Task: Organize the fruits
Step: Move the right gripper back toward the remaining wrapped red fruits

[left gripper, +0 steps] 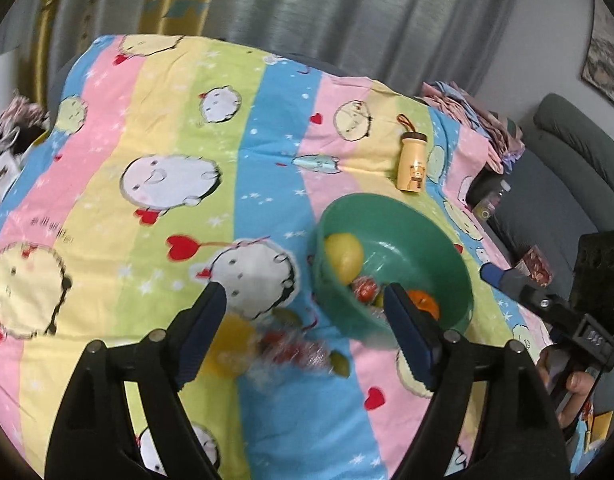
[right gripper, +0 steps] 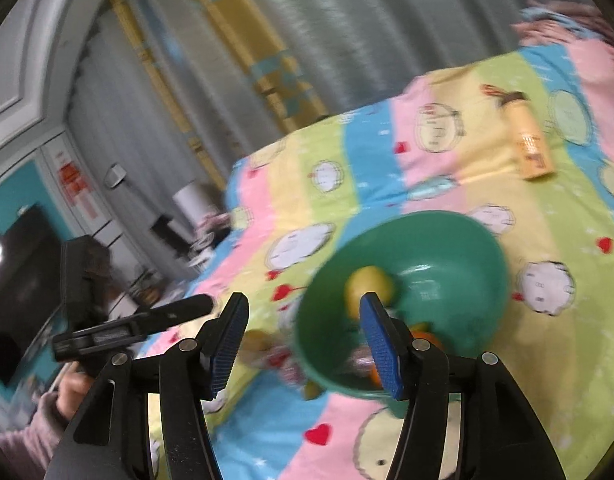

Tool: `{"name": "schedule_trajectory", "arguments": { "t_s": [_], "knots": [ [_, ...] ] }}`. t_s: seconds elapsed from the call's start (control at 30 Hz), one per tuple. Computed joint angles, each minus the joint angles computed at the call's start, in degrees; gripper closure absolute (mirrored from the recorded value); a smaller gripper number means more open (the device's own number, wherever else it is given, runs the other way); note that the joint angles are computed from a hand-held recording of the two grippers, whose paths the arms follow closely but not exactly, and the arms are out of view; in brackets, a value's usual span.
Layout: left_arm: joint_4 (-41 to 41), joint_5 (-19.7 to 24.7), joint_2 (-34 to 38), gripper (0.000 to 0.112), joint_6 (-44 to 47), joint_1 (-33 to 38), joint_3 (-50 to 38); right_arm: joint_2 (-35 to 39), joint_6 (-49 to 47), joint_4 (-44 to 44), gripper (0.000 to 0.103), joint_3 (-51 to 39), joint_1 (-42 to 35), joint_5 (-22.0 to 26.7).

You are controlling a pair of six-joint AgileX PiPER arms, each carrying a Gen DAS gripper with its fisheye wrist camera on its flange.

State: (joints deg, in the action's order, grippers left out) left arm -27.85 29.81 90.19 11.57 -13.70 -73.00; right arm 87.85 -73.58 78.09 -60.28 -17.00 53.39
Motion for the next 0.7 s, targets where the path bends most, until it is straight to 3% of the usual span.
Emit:
{"name": "schedule_trajectory", "arguments": {
  "t_s": [0.13, 0.3, 0.5, 0.7],
  "knots": [
    [-12.39, -3.7, -4.49, 0.031, 11.48, 3.15, 9.75, -1.13, -1.85, -3.75, 0.044, 0.55, 4.72, -0.72],
    [-30.48, -4.0, -6.06, 0.031, 28.59, 7.32, 18.24, -0.68, 1.65, -10.96, 0.044, 0.32, 13.5, -6.84],
    [-34.73, -2.13, -4.57, 0.031, 32.06, 8.93, 19.72, 2.21, 9.53, -19.57, 0.044, -0.26, 20.81, -15.05],
    [-35.14, -0.8, -4.34, 0.031, 33.79, 10.19, 20.42, 2.87, 14.94, -24.12, 0.044, 0.2, 22.25, -18.72]
  ]
}}
